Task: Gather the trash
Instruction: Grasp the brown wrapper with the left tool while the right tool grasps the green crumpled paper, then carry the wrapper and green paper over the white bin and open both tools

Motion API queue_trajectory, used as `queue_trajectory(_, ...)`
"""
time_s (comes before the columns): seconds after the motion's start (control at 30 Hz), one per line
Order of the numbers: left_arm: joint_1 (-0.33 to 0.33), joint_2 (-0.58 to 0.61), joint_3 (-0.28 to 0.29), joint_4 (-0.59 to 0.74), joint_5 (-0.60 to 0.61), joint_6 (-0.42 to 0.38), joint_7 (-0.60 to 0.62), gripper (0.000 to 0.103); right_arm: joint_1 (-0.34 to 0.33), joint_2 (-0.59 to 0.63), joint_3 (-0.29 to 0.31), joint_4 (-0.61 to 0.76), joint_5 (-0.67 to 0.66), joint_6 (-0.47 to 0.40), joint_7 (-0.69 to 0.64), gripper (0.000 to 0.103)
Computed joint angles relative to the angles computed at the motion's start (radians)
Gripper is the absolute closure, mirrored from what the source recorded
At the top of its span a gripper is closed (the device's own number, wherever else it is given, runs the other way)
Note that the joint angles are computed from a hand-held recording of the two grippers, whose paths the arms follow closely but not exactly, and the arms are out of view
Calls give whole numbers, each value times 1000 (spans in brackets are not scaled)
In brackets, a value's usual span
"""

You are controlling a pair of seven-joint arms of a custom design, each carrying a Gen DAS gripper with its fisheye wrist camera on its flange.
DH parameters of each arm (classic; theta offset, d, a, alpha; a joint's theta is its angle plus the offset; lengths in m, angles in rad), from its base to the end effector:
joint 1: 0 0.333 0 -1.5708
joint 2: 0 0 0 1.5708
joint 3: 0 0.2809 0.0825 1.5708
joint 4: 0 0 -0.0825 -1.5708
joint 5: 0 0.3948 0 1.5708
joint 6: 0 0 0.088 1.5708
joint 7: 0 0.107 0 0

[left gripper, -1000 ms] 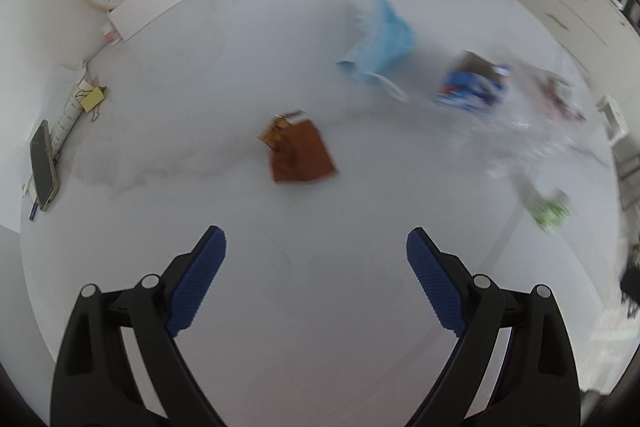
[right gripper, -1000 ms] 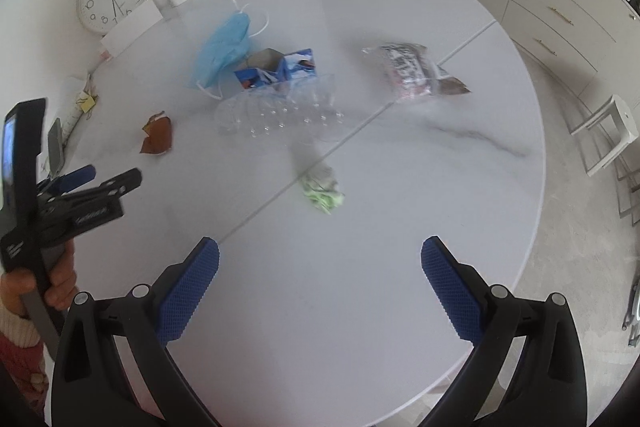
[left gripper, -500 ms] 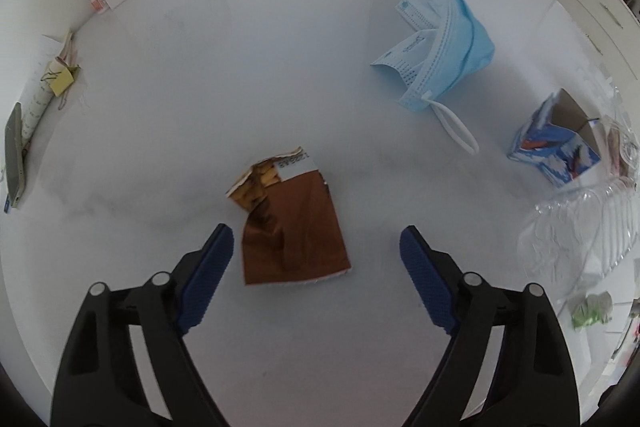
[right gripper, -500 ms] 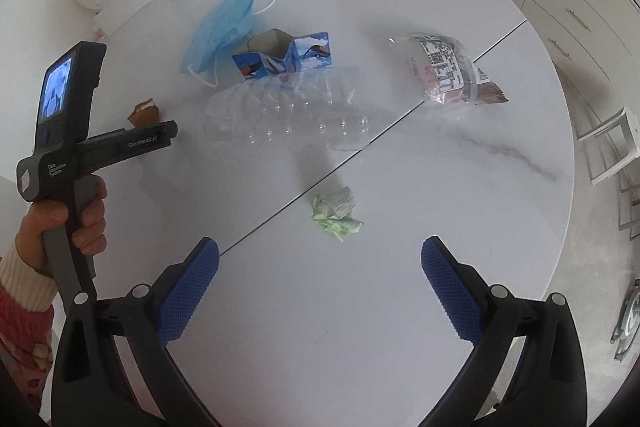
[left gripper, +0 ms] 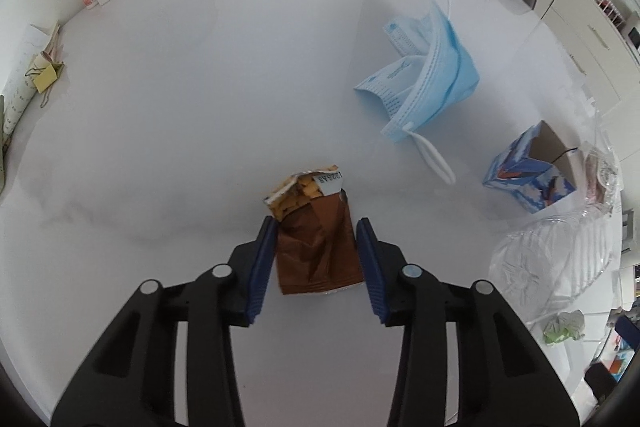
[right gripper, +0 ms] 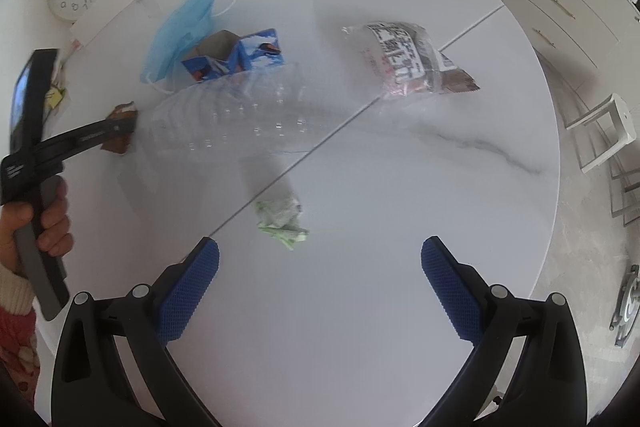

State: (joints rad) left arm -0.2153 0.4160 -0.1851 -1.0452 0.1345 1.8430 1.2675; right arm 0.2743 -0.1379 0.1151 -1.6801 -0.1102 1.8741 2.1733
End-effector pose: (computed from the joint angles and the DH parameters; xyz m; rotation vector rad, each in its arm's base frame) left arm 0.6534 -0.2302 0.6188 -1.9578 2.1162 -0.4732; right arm 0.5138 0.2065 0.6439 -1.8047 2.1987 -0.3084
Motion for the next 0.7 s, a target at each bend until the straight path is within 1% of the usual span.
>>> queue_trajectory(0.07, 9, -14, -6, -5, -20, -14, 12, 74, -3, 6, -6, -11, 6, 18, -4, 3)
queue_trajectory(0.13, 9, -31, -8, -16, -27, -22, 10, 74, -3, 21, -8, -14, 11, 36, -16, 3)
queue_trajectory(0.17, 14, -59, -10, -51, -35, -9, 13, 74, -1, 35, -8, -11, 16, 43, -30, 3)
queue_trajectory(0.2, 20, -88, -12, -89, -45, 8, 21, 74, 2, 54, -9, -1, 19, 42, -46, 7)
queue_trajectory(0.23, 17, -101, -15, -109, -44, 18, 19, 74, 4, 64, -10, 5, 21, 37, -55, 13)
queue_trajectory(0.27, 18, -119, -15, -135, -44, 30, 23, 74, 8, 82, -12, 17, 33, 31, -77, 16)
queue_trajectory(0.33, 23, -134, -15, -157, -48, 39, 29, 74, 16, 103, -12, 31, 30, 24, -98, 25)
queue_trajectory(0.37, 26, -141, -14, -168, -54, 46, 26, 74, 21, 108, -12, 36, 19, 20, -102, 27)
queue_trajectory(0.4, 28, -138, -13, -165, -56, 45, 22, 74, 26, 109, -12, 37, 5, 22, -107, 36)
queue_trajectory(0.43, 26, -139, -15, -165, -59, 45, 13, 74, 30, 109, -11, 39, -3, 26, -121, 48)
queue_trajectory(0.47, 28, -125, -15, -144, -66, 40, 15, 74, 32, 111, -12, 44, -4, 22, -130, 53)
queue_trajectory(0.5, 34, -126, -16, -145, -79, 46, 20, 74, 34, 115, -14, 51, -5, 17, -138, 66)
queue_trajectory(0.53, 36, -129, -16, -149, -83, 52, 25, 74, 35, 113, -16, 52, 1, 13, -148, 73)
queue_trajectory(0.7, 39, -163, -22, -167, -95, 50, 66, 74, 27, 52, -22, -5, 32, 41, -140, 74)
